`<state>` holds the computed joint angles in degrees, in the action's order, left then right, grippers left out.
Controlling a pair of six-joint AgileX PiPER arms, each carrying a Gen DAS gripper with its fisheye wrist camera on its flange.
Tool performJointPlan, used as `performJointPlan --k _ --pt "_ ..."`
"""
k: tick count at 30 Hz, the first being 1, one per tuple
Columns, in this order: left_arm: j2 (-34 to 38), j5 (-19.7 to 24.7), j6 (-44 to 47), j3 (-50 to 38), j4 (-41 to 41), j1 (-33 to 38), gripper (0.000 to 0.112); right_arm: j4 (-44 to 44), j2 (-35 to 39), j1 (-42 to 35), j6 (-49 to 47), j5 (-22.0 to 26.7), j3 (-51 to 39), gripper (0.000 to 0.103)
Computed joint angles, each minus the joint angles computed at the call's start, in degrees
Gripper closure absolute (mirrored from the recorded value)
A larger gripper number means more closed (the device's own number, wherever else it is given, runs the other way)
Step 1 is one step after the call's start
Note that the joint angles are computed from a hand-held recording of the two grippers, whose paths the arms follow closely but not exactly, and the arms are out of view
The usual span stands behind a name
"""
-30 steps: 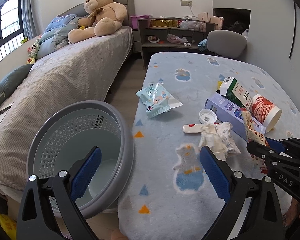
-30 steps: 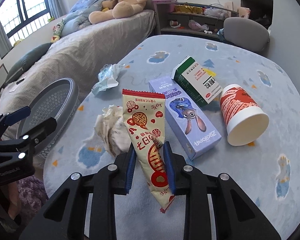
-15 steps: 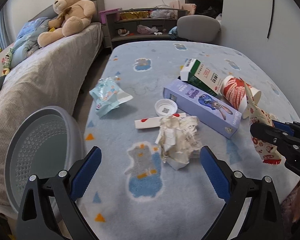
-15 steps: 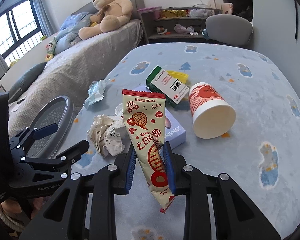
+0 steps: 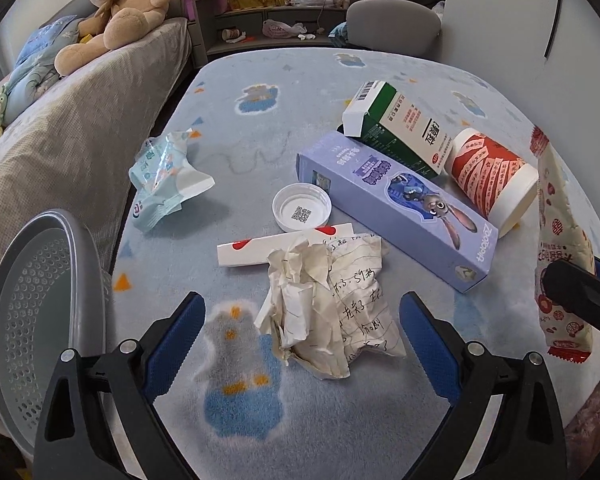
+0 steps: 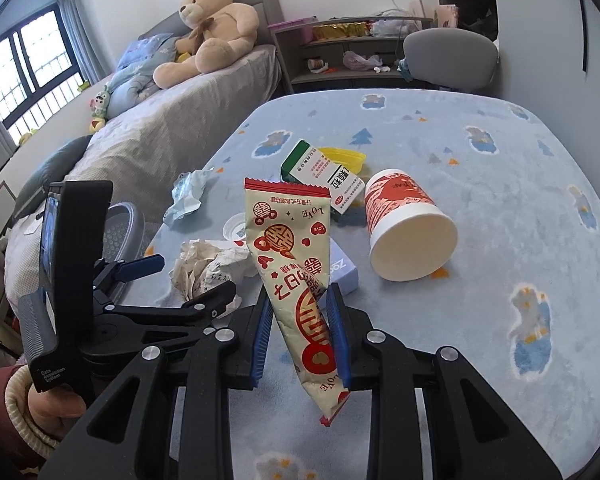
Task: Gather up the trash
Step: 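Grasp the crumpled paper with the left gripper while the right gripper holds the wrapper, then carry the crumpled paper over the wastebasket and open the left gripper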
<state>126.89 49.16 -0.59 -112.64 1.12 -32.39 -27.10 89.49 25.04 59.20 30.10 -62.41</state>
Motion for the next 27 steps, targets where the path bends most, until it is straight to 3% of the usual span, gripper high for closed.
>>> performJointPlan --k 2,7,15,27 --pt "0.4 0.3 0.7 -0.2 -0.7 0.2 0.019 0.4 0.0 0.0 -0.2 0.2 -0.2 0.076" --pt "0.4 1.6 7.0 0.1 -8.4 1.6 0.054 0.7 0.2 -0.2 -0.6 0.1 -0.2 0.076" --pt "-5.1 -2.8 7.3 8.1 -6.8 1.8 0.057 -0.6 0.7 0.1 0.3 0.3 -0.2 0.076" --pt "-20.0 -13.8 7.8 25.2 -3.9 6.0 0.057 -3.0 3.2 3.6 2.0 2.6 -3.8 0.076"
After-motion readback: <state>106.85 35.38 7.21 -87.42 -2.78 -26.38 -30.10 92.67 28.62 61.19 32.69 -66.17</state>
